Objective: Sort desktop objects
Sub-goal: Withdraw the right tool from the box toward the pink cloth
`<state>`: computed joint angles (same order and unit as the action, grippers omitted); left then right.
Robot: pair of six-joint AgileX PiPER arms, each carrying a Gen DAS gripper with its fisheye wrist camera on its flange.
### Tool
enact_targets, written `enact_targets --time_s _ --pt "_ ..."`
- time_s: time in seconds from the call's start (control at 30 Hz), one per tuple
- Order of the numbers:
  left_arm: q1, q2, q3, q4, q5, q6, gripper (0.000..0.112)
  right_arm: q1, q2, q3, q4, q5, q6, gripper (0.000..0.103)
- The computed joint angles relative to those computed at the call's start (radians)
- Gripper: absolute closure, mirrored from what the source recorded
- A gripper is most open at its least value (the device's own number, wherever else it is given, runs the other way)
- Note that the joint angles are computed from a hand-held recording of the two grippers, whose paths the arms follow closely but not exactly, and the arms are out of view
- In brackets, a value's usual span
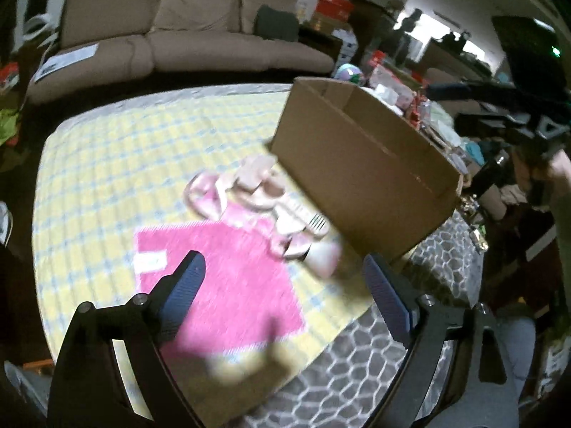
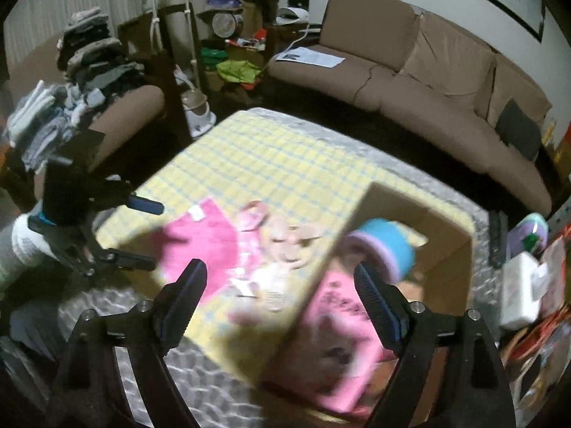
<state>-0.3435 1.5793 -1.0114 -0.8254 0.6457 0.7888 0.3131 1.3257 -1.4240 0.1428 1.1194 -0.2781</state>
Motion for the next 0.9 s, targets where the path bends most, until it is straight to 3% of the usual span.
enact_targets --time_s 0.33,0.53,0.7,0.9 --pt "0.098 -0.044 0.177 -0.056 -0.039 0.129 0.023 0.265 -0.061 0.286 0.002 -0.283 0.302 0.016" --pt "0.145 0.006 0.188 -0.015 -0.095 0.107 0.023 0.394 0.02 0.419 -0.081 -0.467 0.504 0.017" --pt "0.167 0.079 0.155 -0.006 -0.13 0.115 0.023 0.374 0.099 0.49 -0.011 -0.568 0.482 0.017" --pt "0.157 0.167 0.101 0.089 -0.173 0.014 0.023 0.319 0.186 0.536 0.109 -0.66 0.426 0.017"
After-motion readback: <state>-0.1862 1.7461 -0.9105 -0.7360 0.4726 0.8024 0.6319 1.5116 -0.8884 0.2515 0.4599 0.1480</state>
